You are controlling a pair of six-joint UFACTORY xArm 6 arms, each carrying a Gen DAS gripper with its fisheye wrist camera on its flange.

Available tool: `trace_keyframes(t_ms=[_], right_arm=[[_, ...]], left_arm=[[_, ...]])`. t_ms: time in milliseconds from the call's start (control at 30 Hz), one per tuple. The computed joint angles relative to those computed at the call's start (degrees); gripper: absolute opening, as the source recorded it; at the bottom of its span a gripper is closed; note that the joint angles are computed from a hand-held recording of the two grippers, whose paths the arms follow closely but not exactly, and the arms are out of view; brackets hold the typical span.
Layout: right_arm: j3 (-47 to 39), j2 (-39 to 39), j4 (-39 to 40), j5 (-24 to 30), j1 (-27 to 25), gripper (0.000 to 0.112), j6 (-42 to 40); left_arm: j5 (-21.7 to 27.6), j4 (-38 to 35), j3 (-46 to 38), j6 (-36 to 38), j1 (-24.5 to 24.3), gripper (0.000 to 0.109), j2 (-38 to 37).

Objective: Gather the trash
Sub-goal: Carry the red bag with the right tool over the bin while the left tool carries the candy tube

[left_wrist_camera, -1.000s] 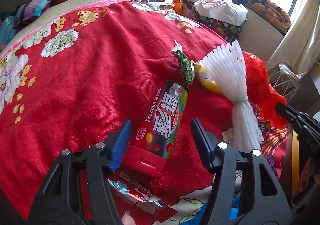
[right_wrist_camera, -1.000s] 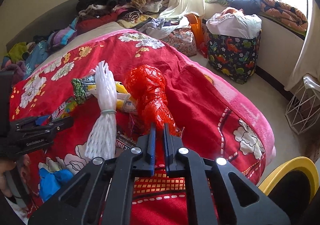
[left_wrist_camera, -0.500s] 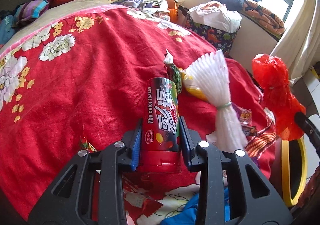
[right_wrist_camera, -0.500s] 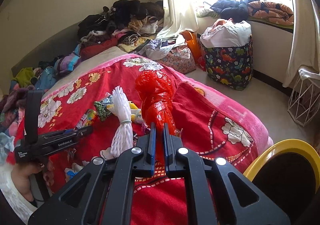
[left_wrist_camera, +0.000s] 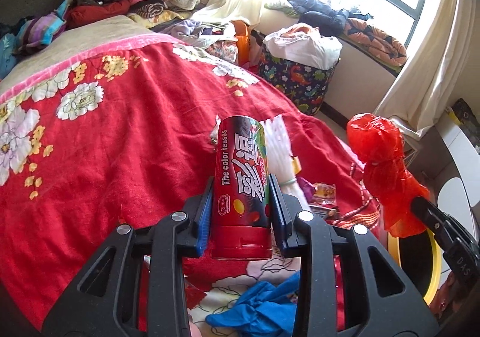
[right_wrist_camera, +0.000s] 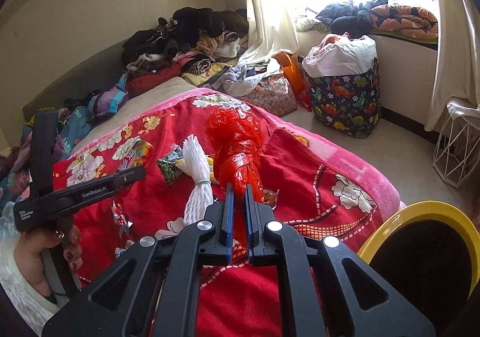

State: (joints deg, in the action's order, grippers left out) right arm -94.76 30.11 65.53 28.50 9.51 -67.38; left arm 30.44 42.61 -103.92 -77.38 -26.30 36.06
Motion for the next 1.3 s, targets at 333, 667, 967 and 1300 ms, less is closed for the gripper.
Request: trace_keyframes(t_ms=[333,667,967,1300], right_arm=[[2.6,-2.6,2.5,-0.8,-0.7,0.007,-2.4],[6.6,-6.2,6.0,-1.0,-2.1,0.007,-5.8],[9.8,-9.2,8.7,-1.5,-3.4,0.007,-8.3],[12.7,-11.7,11.6,-2.2,-4.9,0.007,-11.0]], left_arm=[[-0.4,0.8,-2.3,1.1,-1.5,0.026,0.3],[-0.4,1.1,-5.6,2.6,-3.2,0.026,1.7],[0.2,0.2,-9.6,5.1,-4.9,0.026,3.7],[0.8,-1.4,-15.2,8.5,-6.6,0.026,6.9]])
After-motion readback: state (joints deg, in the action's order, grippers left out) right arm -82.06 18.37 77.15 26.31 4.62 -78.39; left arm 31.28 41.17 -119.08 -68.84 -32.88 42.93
